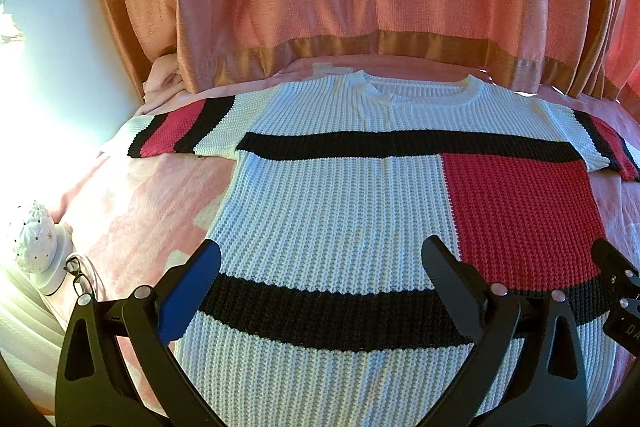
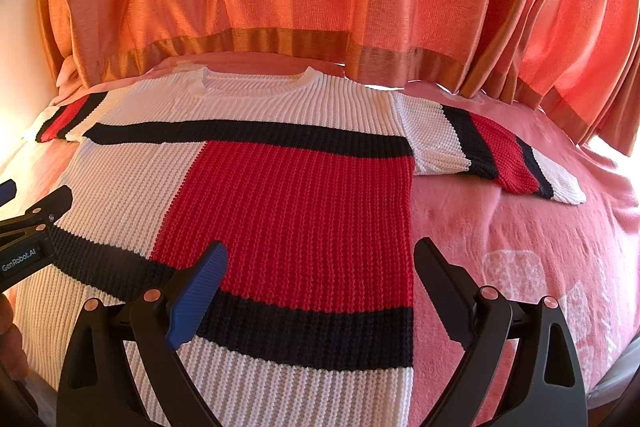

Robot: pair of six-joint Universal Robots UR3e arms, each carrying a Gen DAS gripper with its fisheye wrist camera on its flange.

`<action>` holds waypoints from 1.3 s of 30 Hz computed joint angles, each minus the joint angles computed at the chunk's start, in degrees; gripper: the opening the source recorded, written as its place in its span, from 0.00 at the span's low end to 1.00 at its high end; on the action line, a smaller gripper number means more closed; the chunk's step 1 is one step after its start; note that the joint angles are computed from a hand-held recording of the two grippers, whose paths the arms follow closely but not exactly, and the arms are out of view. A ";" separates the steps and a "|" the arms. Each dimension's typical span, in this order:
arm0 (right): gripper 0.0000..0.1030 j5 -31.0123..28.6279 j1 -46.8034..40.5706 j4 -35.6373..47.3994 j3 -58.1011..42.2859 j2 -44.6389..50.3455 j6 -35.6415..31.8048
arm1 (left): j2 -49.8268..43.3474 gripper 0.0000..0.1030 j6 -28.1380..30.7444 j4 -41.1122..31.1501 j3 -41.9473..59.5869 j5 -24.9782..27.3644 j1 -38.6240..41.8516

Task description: Fold small clothes

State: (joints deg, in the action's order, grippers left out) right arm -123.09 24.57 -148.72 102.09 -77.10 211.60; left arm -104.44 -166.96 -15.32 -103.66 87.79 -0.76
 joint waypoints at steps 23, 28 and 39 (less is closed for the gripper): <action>0.89 23.33 -71.07 -7.32 15.68 -10.08 -19.16 | -19.48 0.95 -2.94 -22.71 37.77 2.10 -6.51; 0.89 30.79 -81.28 -12.85 19.14 -6.36 -17.66 | -22.93 0.95 -2.74 -24.25 41.18 2.60 -7.75; 0.12 44.50 -78.80 -19.60 16.77 -8.18 -18.92 | -24.29 0.95 -2.88 -26.96 43.74 0.86 -7.25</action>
State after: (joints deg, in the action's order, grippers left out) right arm -78.59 -54.23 -168.32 118.86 -85.28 192.69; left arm -128.72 -169.83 -42.28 -59.92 88.65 -8.01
